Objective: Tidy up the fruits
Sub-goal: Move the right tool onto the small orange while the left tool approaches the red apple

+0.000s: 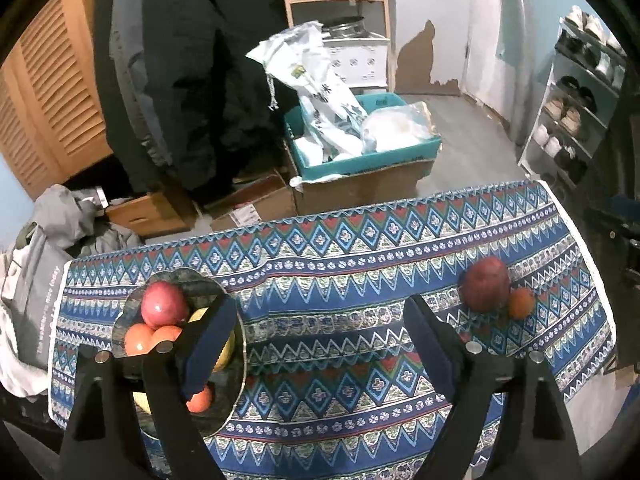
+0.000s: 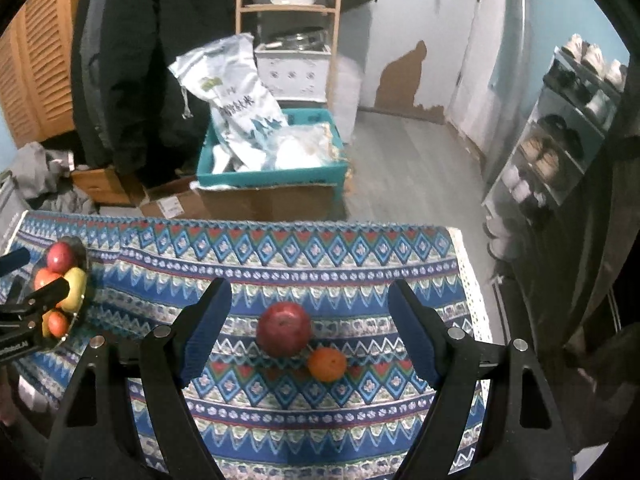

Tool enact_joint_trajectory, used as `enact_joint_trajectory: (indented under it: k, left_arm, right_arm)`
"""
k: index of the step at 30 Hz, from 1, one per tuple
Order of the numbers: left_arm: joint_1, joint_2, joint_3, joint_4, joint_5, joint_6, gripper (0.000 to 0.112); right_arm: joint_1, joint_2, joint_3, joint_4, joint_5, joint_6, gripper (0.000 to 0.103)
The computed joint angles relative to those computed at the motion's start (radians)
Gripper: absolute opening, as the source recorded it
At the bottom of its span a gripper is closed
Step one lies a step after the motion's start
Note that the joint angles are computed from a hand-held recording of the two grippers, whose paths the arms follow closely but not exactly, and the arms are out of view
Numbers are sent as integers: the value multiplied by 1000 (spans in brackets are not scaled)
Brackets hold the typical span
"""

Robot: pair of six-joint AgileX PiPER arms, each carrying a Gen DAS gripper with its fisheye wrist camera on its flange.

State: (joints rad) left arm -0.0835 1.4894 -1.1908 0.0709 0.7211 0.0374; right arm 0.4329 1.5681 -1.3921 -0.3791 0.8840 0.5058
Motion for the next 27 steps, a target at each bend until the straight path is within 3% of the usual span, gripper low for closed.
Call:
enact_joint_trajectory:
  k: [13,27]
  left_arm:
    - [-91,150,2,77,-42,-73,87]
    - [-141,276,10,121,-91,-120,87]
  right_arm:
    - [-131,68,146,115,-101,-121,80]
    - [-197,247,198,212,-132,-205,80]
